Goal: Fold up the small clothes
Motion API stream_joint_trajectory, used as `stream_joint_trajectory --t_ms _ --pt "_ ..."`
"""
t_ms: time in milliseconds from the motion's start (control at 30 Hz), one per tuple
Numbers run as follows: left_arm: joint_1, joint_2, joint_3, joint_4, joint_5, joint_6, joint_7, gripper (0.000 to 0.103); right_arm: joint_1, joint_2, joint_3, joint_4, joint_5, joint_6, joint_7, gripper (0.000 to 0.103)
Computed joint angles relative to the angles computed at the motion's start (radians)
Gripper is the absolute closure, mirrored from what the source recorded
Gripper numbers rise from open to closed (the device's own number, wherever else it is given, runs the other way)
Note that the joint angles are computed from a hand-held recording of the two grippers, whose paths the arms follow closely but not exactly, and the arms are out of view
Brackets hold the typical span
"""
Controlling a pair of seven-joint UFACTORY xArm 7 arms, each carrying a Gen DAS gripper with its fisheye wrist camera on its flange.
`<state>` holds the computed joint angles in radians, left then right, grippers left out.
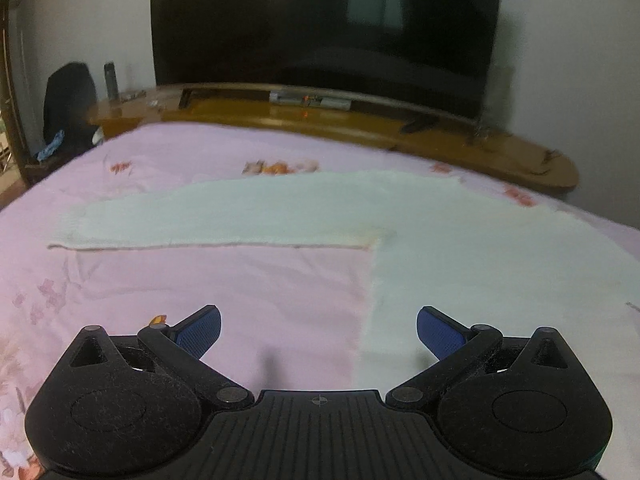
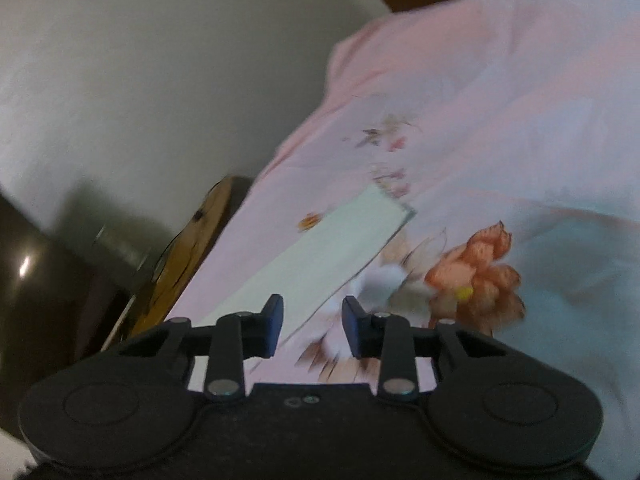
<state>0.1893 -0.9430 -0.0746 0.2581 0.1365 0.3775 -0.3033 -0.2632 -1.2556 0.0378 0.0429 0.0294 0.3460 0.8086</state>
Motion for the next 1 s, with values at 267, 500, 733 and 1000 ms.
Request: stream_joint_trajectory --t_ms 267,500,733,1000 --pt "0.024 0.084 -0.02 -0.023 0.0 -0.071 -0.033 0.0 0.014 0.279 -0.109 -0.023 0.081 -0.313 -0.029 0.079" --pt "0.122 0.101 -0.129 -0.017 0.068 -0.099 -0.149 0.0 0.073 0.439 -0.176 0.019 0.128 -0.433 -0.131 0.094" --pt "0.146 0.081 -0.046 -0.009 0.134 -0.003 -0.131 0.0 -0.026 0.495 0.05 0.099 0.079 -0.408 -0.129 0.098" --pt "0.245 -0.114 -0.049 -0.105 0.193 0.025 -0.071 0.0 0.129 0.701 0.222 0.296 -0.014 -0.462 -0.153 0.098"
